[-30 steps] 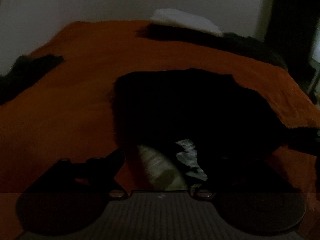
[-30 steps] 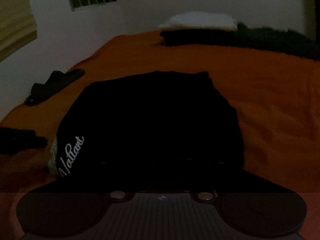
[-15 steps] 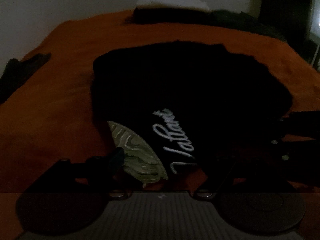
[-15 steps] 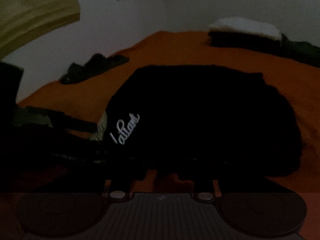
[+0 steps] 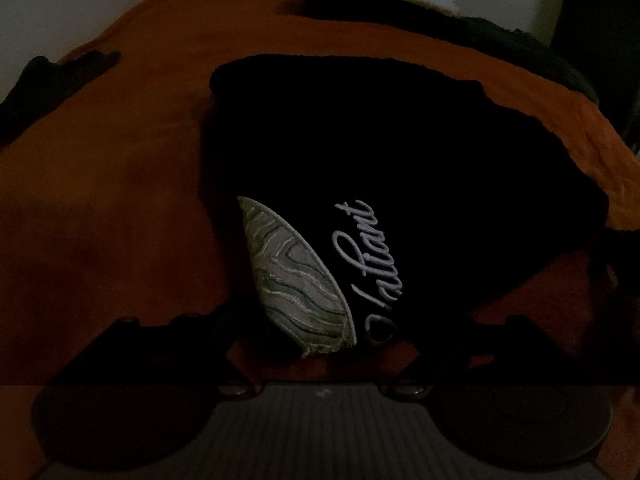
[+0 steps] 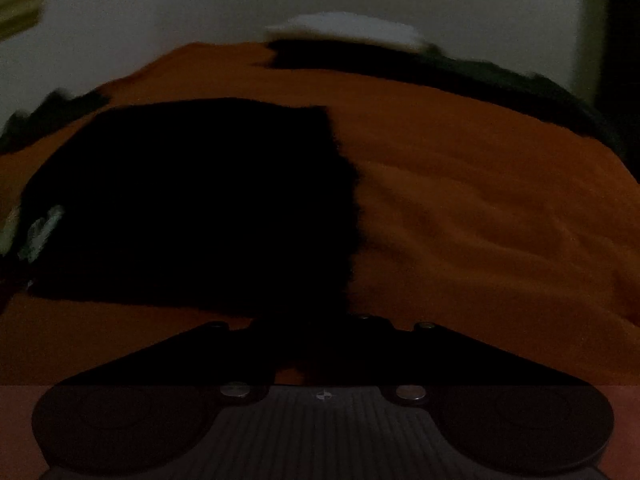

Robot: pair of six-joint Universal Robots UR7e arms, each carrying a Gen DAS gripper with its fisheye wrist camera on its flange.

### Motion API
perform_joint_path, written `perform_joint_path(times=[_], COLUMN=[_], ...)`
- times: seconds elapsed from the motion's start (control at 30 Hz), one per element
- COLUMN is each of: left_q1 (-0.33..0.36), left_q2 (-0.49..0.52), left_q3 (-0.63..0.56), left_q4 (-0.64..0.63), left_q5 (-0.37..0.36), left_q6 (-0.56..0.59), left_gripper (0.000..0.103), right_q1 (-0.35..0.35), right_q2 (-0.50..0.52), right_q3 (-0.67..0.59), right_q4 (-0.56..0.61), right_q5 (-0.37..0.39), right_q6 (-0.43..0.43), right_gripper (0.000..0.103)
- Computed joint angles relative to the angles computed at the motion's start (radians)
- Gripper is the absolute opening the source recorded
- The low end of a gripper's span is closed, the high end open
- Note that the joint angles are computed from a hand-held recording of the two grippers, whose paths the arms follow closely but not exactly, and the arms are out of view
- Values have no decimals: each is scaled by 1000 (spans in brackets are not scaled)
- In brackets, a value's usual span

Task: Fold clothes

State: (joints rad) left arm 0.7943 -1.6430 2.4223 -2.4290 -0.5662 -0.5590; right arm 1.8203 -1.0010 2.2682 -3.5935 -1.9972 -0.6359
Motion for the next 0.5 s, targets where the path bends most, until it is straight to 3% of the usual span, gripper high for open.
perform_joint_path(times=[0.07,0.13,0.2,0.33,0.5], left_q1=[-18,-49,-58,-2,102], left_q2=[-21,-47,-57,10,196], left_q3=[4,13,9,-68,-164], left_q4=[13,18,-52,-234,-437], left_q5=[22,65,73,14,-55], left_q6=[13,45,158,353,444], left_gripper=[86,85,85,88,88], right_q1=[6,25,43,76,96], right_q2=[-11,-33,-62,-81,11], right_q3=[-2,3,14,-5,-122], right_q4=[-13,-25,-52,-53,170], right_q5=[-20,-26,-17,46,201], right_q6=[-21,-61,-86,-55,84], right_gripper=[5,16,36,36,36])
